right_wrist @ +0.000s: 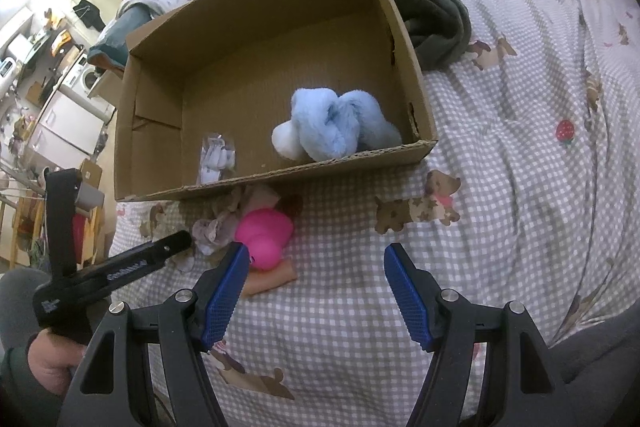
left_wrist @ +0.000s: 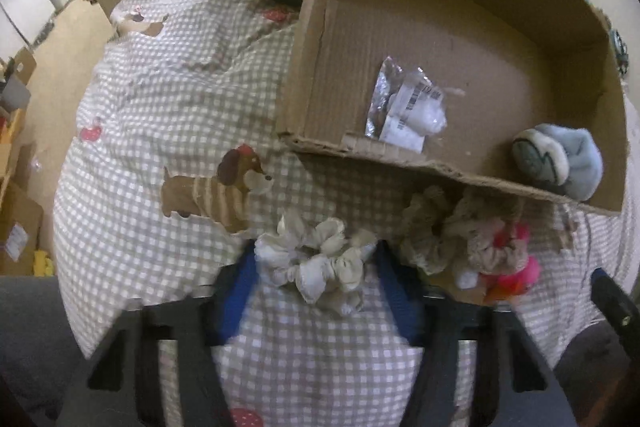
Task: Organize soft objects
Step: 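Lower the left tool and grasp the white fabric flowers, then grasp the tan sausage toy with the right tool while the left tool lifts the flowers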
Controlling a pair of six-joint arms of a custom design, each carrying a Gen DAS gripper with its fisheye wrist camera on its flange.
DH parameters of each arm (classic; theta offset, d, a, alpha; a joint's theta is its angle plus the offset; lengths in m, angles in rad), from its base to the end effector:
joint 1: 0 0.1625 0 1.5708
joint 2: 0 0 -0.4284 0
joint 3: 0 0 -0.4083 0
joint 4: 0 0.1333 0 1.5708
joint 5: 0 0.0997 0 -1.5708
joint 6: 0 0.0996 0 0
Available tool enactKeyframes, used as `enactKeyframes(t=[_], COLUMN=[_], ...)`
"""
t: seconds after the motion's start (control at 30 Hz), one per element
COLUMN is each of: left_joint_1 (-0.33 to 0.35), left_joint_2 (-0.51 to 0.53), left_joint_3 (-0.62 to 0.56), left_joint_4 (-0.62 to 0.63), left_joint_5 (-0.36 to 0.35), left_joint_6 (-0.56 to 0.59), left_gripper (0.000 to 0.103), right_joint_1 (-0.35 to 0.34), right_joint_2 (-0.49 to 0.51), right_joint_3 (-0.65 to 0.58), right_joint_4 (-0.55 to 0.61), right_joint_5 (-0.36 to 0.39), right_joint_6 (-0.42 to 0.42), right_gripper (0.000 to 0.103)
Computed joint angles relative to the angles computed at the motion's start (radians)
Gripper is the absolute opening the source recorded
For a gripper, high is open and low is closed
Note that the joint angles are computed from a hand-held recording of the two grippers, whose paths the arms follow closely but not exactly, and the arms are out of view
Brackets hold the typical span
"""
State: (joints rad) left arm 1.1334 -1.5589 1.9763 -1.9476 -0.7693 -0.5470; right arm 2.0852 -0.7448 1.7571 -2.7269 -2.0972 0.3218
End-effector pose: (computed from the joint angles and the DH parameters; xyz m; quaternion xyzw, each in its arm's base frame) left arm -0.0157 -0.5172 0.3521 -0.0425 0.9196 -0.1678 0.3526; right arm 0.3885 -0.5183 0.0357 0.0740 -0.9604 0.1688 0.2090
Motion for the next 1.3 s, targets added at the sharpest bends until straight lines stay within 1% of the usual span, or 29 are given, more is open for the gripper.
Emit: enactKeyframes(t=[0.03, 0.07, 0.13, 0.17, 0.2, 0.23, 0.33, 0.37, 0.47, 0.57, 0.63, 0.73, 0.83, 1.1, 1.17, 1.2, 1.3], left_joint_1=[-0.004, -0.008, -0.015, -0.018, -0.022, -0.031, -0.067, -0.085, -0.142, -0.172, -0.179, -0.181, -0.175, -0.174, -0.173, -0.172, -0.162], left_joint_2=[0.002, 0.002, 0.001, -0.003, -0.008, -0.018, -0.068, -0.094, -0.159, -0.205, -0.213, -0.214, -0.208, -0.188, -0.189, -0.19, -0.192], left_joint_3=[0.002, 0.005, 0.008, 0.008, 0.008, 0.009, 0.019, 0.018, 0.042, 0.063, 0.068, 0.077, 0.083, 0.092, 0.092, 0.091, 0.086], left_joint_4=[0.001, -0.003, -0.004, -0.001, 0.0, 0.009, 0.039, 0.067, 0.088, 0.087, 0.102, 0.122, 0.107, 0.08, 0.076, 0.074, 0.071], left_joint_5=[0.008, 0.011, 0.021, 0.024, 0.022, 0.02, 0.016, 0.017, 0.057, 0.066, 0.064, 0.074, 0.077, 0.071, 0.072, 0.072, 0.058], left_joint_6=[-0.001, -0.001, -0.002, -0.006, -0.008, -0.02, -0.044, -0.06, -0.063, -0.071, -0.082, -0.091, -0.08, -0.071, -0.072, -0.074, -0.083], left_gripper=[0.035, 0.031, 0.02, 0.018, 0.013, 0.012, 0.011, 0.011, 0.011, 0.011, 0.011, 0.011, 0.011, 0.011, 0.011, 0.011, 0.011], right_joint_1=[0.0, 0.0, -0.001, -0.002, -0.003, -0.004, -0.007, -0.008, -0.01, -0.006, -0.001, 0.006, 0.009, 0.015, 0.023, 0.029, 0.039], right_joint_2=[0.002, 0.003, 0.008, 0.01, 0.012, 0.016, 0.027, 0.031, 0.045, 0.071, 0.096, 0.144, 0.18, 0.251, 0.262, 0.268, 0.27], right_joint_3=[-0.001, -0.002, -0.006, -0.009, -0.01, -0.015, -0.021, -0.024, -0.038, -0.064, -0.089, -0.141, -0.175, -0.236, -0.242, -0.248, -0.242], right_joint_4=[0.0, 0.002, 0.01, 0.017, 0.022, 0.031, 0.047, 0.054, 0.081, 0.121, 0.158, 0.228, 0.242, 0.235, 0.229, 0.237, 0.223], right_joint_5=[-0.001, -0.003, -0.007, -0.008, -0.009, -0.01, -0.007, -0.004, 0.025, 0.041, 0.054, 0.055, 0.042, 0.043, 0.033, 0.024, 0.024], right_joint_6=[-0.002, -0.004, -0.003, 0.001, 0.004, 0.009, 0.015, 0.015, 0.004, -0.027, -0.053, -0.097, -0.13, -0.171, -0.194, -0.202, -0.218], right_gripper=[0.074, 0.074, 0.074, 0.074, 0.074, 0.074, 0.074, 0.074, 0.074, 0.074, 0.074, 0.074, 0.074, 0.074, 0.055, 0.048, 0.045])
